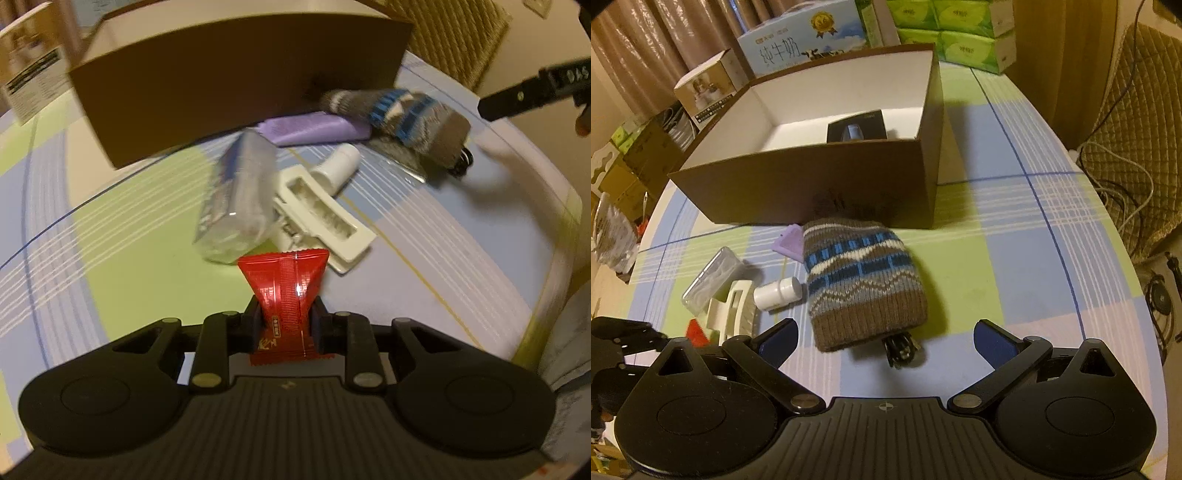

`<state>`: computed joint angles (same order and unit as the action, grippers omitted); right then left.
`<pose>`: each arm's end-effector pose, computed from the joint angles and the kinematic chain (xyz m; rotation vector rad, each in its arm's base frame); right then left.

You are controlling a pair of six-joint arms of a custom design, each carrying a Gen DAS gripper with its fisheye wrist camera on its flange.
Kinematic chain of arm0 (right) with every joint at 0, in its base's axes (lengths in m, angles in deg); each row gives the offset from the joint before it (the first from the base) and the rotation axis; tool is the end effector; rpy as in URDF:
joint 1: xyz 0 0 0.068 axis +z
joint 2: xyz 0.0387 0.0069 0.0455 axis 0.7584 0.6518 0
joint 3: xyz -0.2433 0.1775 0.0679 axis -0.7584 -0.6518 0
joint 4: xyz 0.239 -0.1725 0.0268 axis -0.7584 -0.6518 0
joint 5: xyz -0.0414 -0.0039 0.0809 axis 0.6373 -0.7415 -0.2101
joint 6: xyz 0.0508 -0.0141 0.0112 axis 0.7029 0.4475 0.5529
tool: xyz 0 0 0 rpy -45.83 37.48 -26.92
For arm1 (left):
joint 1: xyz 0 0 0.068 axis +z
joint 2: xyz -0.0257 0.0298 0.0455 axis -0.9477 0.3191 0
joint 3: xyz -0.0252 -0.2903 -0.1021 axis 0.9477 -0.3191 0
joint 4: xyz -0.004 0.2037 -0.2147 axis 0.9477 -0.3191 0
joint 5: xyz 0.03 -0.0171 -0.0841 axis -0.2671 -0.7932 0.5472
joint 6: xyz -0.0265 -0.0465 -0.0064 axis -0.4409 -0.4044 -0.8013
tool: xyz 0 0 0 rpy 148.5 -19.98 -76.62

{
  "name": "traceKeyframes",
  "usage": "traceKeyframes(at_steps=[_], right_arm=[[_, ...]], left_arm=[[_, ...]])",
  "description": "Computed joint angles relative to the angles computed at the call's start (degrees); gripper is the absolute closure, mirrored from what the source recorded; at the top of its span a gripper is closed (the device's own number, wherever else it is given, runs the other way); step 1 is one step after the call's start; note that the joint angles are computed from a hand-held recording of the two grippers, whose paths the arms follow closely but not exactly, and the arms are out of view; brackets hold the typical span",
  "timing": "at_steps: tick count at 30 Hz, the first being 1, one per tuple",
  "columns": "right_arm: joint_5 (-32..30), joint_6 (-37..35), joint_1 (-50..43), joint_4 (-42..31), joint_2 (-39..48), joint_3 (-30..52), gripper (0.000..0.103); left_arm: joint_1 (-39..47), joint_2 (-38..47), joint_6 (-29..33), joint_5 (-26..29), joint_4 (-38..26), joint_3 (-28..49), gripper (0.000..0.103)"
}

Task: Organize objects
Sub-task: 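Grasp the red candy wrapper with the left gripper while the right gripper grasps the knitted sock pouch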

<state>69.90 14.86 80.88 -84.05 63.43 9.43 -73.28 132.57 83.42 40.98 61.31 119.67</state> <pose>0.1697 0.0938 0.0958 0.4359 2.5429 0.1848 0.3028 -0.0246 0.0363 1.2948 2.3719 -0.3711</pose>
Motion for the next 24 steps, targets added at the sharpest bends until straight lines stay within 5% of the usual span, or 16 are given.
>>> traceKeyframes(at_steps=[6, 20, 24], right_arm=[[-0.98, -5.28, -2.31, 7.86, 3.98, -0.53, 0.016], [-10.01, -16.79, -10.93, 24.74, 26.57, 5.87, 0.022], [-9.54, -19.04, -10.96, 26.24, 28.09, 6.40, 0.053]], left_arm=[[3.32, -3.26, -4.45, -0.50, 0.46, -1.04, 0.082], [6.80, -6.84, -12.31, -1.45, 0.17, -0.05, 0.082], [6.56, -6.79, -13.11, -2.06, 0.20, -0.10, 0.082]])
